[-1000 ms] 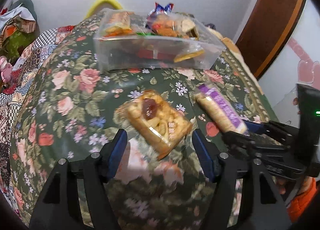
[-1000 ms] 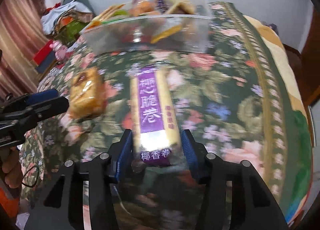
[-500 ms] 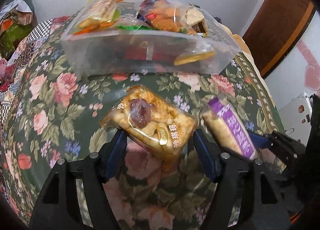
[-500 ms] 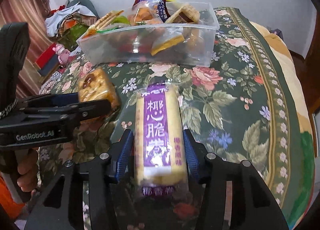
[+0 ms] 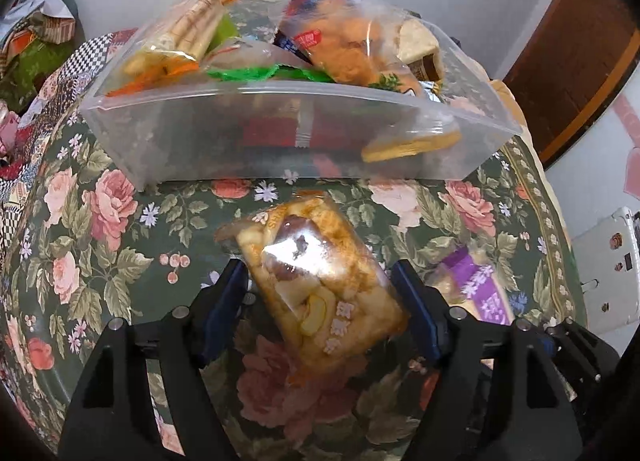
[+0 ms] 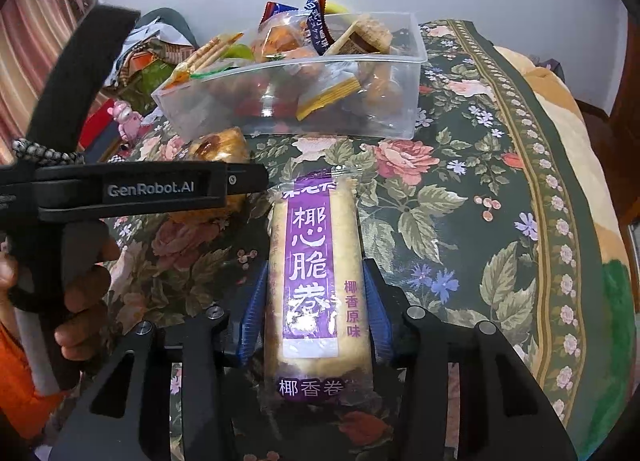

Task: Organize snacks
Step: 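Grasp the square biscuit pack with the left tool while the right tool grasps the purple coconut roll, then lower both held packs into the clear box and open both tools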

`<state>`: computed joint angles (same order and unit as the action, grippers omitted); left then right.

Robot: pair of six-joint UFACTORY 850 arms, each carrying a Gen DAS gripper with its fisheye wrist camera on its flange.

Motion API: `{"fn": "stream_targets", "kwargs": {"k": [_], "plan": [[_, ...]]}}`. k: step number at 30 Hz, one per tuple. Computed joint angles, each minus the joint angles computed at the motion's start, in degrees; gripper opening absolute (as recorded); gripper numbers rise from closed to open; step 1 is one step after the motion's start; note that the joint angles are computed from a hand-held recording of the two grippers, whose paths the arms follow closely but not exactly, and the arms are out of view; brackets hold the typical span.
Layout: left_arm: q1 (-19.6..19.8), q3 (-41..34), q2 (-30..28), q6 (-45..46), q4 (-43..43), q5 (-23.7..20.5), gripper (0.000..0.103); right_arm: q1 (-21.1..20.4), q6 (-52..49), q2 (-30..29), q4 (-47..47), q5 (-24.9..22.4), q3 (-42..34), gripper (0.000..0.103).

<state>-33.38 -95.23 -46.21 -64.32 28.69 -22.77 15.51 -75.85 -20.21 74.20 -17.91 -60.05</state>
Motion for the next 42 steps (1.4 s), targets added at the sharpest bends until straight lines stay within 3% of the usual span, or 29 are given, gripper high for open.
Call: {"fn": "stream_targets", "kwargs": {"k": [2, 4, 6, 17, 26, 35, 42], "plan": [[-0.2, 1.2, 0.6, -2.5, 3.1, 0.6, 0.071, -0.1, -0.8, 0.2, 1.4, 0.0, 0.3, 0.043], [-0.5, 3.5, 1.8, -7.3, 9.1, 1.0, 0.054, -0.1, -1.1, 0.3, 2.2, -0.1, 0.5, 0.042], [-0.8, 5.6, 3.1, -11.6, 14.4, 1.0, 0.047, -0.1, -1.7, 0.6, 3.2, 0.3, 0.6, 0.042], [-2.3, 12.9, 9.8, -27.8, 32.2, 3.0, 0.045, -0.3, -6.4, 2.3, 9.2, 0.7, -0.3, 0.042], [-2.0, 13.7, 13.9, -39.6, 46.5, 2.6, 0.045, -0.5, -14.5, 2.0, 18.7, 1.2, -4.0, 0.042], [0.4, 5.8, 10.5, -34.0, 43.4, 0.2, 0.045, 0.1, -19.4, -2.3, 25.1, 2.4, -11.5, 0.042], [2.4, -2.1, 5.0, -24.6, 34.9, -0.8, 0.045, 0.5, -7.4, -7.9, 13.5, 2.8, -19.0, 0.042]]}}
